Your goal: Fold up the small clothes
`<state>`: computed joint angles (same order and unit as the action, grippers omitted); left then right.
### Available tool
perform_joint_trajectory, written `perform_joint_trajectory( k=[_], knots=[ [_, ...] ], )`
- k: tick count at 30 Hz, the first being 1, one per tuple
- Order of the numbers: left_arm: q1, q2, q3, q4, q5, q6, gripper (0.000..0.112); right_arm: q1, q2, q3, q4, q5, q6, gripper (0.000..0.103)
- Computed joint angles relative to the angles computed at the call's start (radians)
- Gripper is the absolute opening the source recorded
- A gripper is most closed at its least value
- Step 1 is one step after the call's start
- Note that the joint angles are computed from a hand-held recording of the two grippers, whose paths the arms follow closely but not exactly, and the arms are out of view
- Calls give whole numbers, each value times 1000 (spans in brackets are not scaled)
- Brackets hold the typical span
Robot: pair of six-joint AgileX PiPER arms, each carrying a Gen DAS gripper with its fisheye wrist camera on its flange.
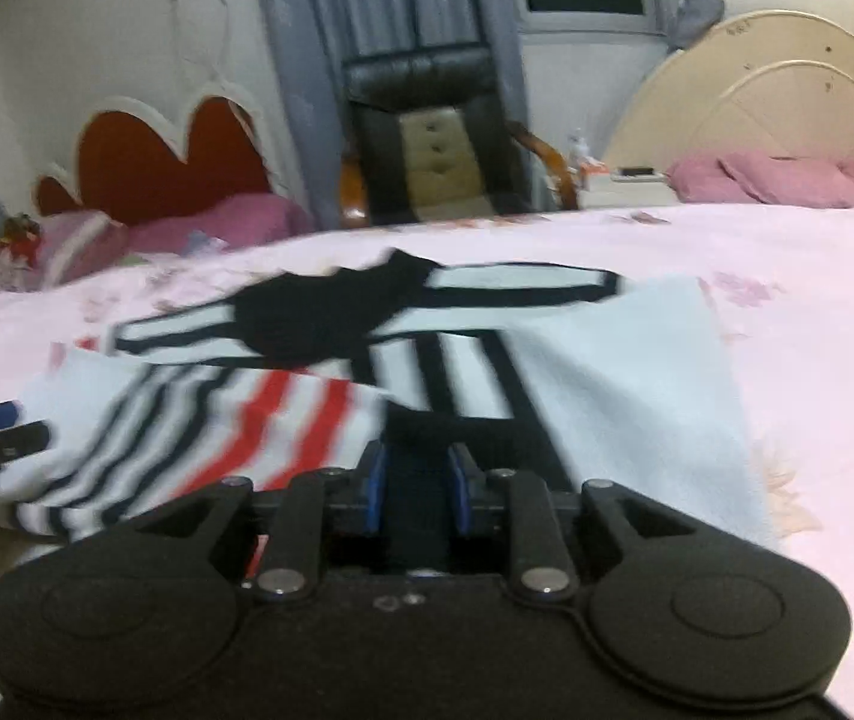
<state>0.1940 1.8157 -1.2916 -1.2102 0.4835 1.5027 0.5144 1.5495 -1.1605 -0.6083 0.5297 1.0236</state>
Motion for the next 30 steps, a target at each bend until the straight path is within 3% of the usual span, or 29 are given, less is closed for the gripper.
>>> perform_joint_trajectory(
  k=[6, 9, 13, 15, 18, 20, 22, 24, 25, 26, 28, 30],
  knots=[
    [-95, 0, 66, 66, -54, 2, 57, 86, 58, -41, -7, 57, -25, 21],
    [-47, 12, 73, 0, -22, 41, 73, 80, 53, -35, -32, 88, 13, 17],
    [0, 33, 28, 22, 10, 33, 73, 62, 37, -23, -49, 138, 41, 17],
    [21, 59, -30, 2, 15, 39, 73, 56, 28, -36, -28, 154, 34, 21],
    [43, 165, -235, 108, 40, -140, 73, 66, 9, -22, -147, 141, 133, 22],
    [43, 257, -390, 206, 68, -262, 73, 21, 28, -39, -134, 123, 133, 22],
    [40, 373, -574, 329, 131, -385, 73, -46, 64, -67, -62, 59, 71, 21],
    [42, 477, -722, 437, 206, -488, 77, -68, 117, -112, -42, 48, 6, 20],
    [50, 501, -756, 431, 223, -508, 82, -72, 150, -143, -17, 74, -39, 19],
    [50, 511, -766, 462, 214, -565, 96, -73, 177, -161, -7, 93, -59, 19],
    [68, 498, -748, 433, 213, -590, 96, -79, 177, -154, -21, 84, -46, 19],
    [77, 428, -623, 299, 156, -456, 95, -66, 174, -181, -26, 111, -30, 24]
  ],
)
